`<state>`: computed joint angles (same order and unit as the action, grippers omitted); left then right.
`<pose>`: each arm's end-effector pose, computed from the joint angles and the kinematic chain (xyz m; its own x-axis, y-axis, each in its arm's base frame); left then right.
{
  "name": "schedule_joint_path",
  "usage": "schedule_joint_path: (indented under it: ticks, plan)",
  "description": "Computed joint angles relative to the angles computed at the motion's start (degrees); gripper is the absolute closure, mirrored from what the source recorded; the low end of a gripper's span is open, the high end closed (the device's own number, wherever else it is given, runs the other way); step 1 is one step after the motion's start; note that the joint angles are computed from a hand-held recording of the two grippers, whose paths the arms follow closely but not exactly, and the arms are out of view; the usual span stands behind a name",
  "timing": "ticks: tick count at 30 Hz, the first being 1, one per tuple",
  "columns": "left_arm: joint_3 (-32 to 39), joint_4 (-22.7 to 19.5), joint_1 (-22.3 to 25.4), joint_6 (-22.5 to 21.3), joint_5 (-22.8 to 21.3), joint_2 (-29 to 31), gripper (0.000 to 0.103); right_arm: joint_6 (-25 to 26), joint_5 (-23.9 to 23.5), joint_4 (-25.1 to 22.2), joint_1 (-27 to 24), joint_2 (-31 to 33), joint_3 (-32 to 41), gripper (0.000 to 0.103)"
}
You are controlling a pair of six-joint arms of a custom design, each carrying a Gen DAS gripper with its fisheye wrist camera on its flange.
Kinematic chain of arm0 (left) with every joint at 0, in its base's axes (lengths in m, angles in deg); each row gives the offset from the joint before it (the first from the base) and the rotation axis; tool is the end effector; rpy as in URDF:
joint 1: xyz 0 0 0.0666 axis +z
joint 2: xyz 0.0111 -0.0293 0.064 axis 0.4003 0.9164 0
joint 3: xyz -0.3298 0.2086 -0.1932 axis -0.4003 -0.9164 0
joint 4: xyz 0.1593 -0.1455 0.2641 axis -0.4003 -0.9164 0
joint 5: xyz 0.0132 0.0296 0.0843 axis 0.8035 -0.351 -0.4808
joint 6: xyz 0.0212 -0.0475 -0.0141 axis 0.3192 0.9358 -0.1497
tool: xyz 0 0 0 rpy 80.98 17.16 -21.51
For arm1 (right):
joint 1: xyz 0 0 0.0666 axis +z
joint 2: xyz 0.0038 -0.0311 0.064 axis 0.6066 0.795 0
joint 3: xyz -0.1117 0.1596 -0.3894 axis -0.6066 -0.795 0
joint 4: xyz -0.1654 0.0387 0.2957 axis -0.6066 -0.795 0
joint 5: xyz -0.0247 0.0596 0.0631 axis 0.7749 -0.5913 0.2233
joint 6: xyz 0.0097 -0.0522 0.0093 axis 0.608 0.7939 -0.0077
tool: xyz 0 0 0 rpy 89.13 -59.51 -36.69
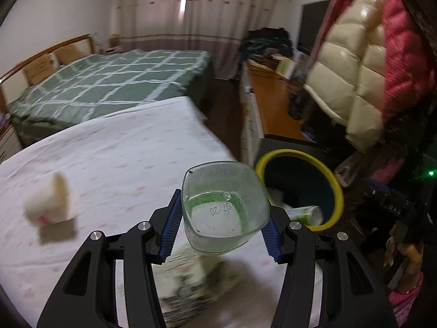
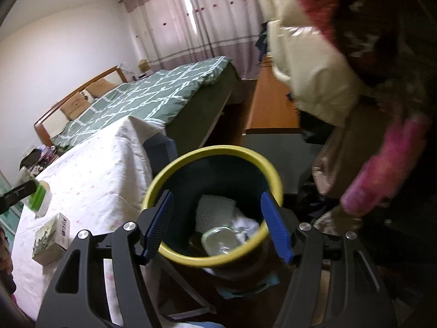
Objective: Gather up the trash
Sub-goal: 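Carry the plastic cup with the left gripper over the bin and release, then move the right gripper to the white printed box and grasp it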
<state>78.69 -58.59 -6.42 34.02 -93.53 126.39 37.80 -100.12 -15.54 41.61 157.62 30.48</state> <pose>0.4409 -0.2457 0.5054 -0.6978 -0.0230 -0.7159 0.0871 0.9893 -0.1167 0.4565 0.0401 0.4365 -0.6633 0.1015 -0.7415 -0.1135 0.9657 0.2336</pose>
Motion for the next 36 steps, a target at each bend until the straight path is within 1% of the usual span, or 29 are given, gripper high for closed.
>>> schedule_joint_path:
  ticks: [2,4,8,9,13,14,18,23,24,25,26,28,30,32,35,36]
  plan:
    - [2.60,-0.45,-1.24,-0.46,0.64,2.27,0.050,0.26,0.47,0.42,-1.31,-1.52,-1.41,0.040]
    - [6.10,-1.22,-2.43,-0.88,2.21,5.27,0.050,0.49,1.10,0.85,-2.28,-2.84,-2.65,0.040]
    - [14.70,-4.05,-4.51,-2.35,4.89,12.18,0.050,0.73,1.70,1.41,-4.11,-5.37,-5.29,0.040]
    - [15.80,-4.32,-4.91,-2.64,5.32,13.26,0.050,0.68,1.72,1.48,-4.39,-5.82,-5.80,0.040]
    - [23.73,-7.61,-6.27,-3.57,7.93,19.65,0.050,0.25,1.36,1.14,-5.42,-6.64,-6.97,0.040]
    - [26.21,-8.59,-6.66,-3.84,8.17,21.54,0.050,0.08,1.31,1.05,-5.61,-6.68,-7.19,0.040]
    - [32.08,-10.67,-7.14,-4.22,8.32,26.17,0.050,-0.17,1.48,0.46,-5.91,-6.76,-7.37,0.040]
    - [36.76,-12.64,-6.73,-3.88,8.68,29.83,0.050,-0.24,1.69,-0.15,-5.89,-6.57,-6.92,0.040]
    - [37.83,-13.21,-6.58,-3.83,9.00,30.50,0.043,-0.27,1.68,-0.29,-5.81,-6.45,-6.75,0.040]
    - [38.58,-13.54,-6.42,-3.71,8.87,30.94,0.033,-0.30,1.70,-0.30,-5.72,-6.34,-6.73,0.040]
    - [38.17,-12.69,-6.41,-3.53,7.73,30.68,0.017,-0.32,1.76,-0.40,-5.60,-6.44,-6.79,0.040]
    - [36.00,-10.85,-6.28,-3.78,6.83,29.08,0.016,-0.34,1.71,-0.61,-5.35,-6.57,-6.77,0.040]
    - [33.32,-9.20,-6.05,-3.79,6.86,26.82,0.016,-0.28,1.66,-0.70,-5.24,-6.61,-6.72,0.040]
    - [29.97,-7.83,-5.88,-3.52,5.88,23.89,0.016,-0.31,1.87,-0.74,-4.95,-6.73,-6.79,0.040]
    - [21.78,-4.01,-5.58,-3.12,3.94,17.06,0.016,-0.57,1.59,-0.86,-4.44,-6.63,-6.82,0.040]
    - [18.08,-2.66,-5.40,-2.70,2.61,13.87,0.015,-0.59,1.40,-0.87,-4.16,-6.66,-6.93,0.040]
